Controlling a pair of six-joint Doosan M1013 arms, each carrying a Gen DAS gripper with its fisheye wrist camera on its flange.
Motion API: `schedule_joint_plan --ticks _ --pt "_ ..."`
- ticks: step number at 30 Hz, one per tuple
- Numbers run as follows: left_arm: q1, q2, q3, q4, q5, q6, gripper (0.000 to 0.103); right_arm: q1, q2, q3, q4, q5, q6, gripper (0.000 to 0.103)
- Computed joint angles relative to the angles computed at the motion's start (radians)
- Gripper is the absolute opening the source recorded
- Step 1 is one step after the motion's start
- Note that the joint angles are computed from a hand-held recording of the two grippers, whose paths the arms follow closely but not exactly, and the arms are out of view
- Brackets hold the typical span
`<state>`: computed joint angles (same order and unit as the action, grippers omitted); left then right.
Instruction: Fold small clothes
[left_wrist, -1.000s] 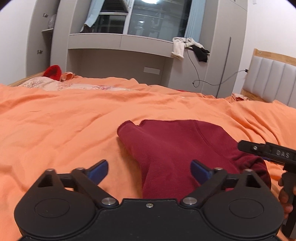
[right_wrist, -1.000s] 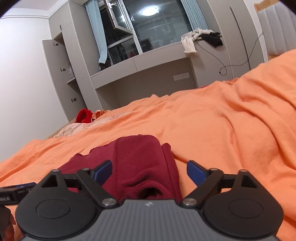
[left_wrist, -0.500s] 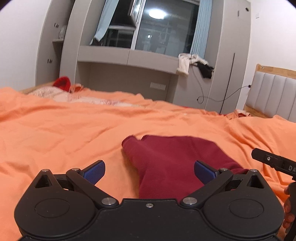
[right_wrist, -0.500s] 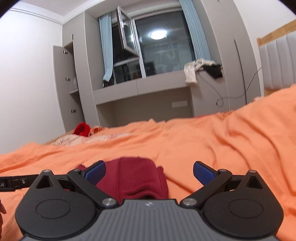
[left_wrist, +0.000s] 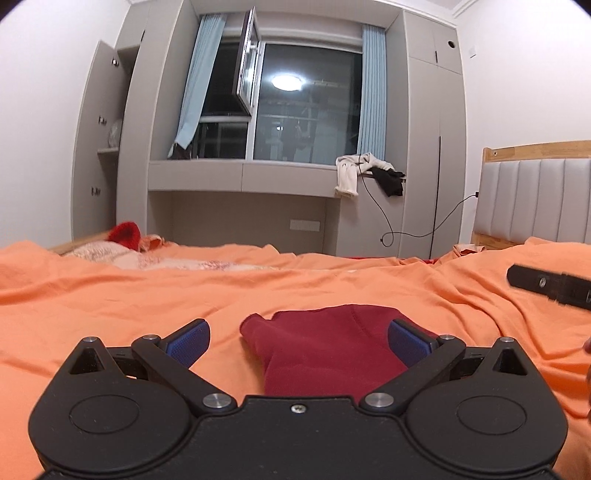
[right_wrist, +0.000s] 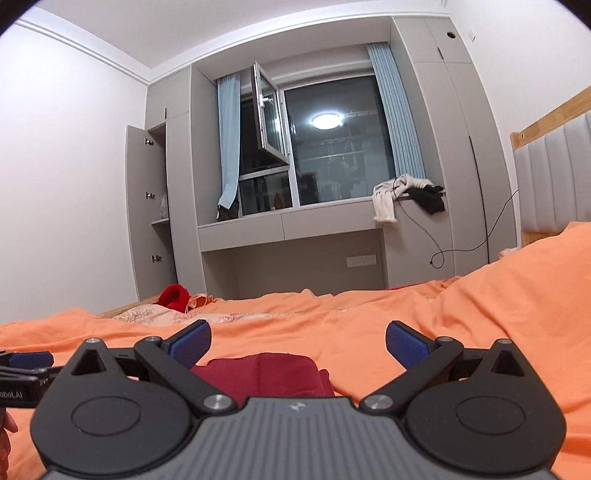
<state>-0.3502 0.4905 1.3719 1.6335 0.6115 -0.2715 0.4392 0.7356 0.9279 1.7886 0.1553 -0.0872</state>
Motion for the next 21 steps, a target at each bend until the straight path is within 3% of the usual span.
schedule_joint_plan --ticks 4,8,21 --pt "-0.014 -0.018 0.035 0.043 0.038 -0.036 0.102 0.001 -0.037 0.072 0.361 0.019 -0.352 0.103" --pt "-0.025 -0.04 0.076 0.081 0.061 -0.081 0.102 0.003 -0.08 0.154 0.581 0.049 -0.585 0.103" --pt "-0.07 -0.102 0.205 0.093 0.109 -0.143 0.102 0.026 -0.194 0.374 0.899 0.09 -0.954 0.103"
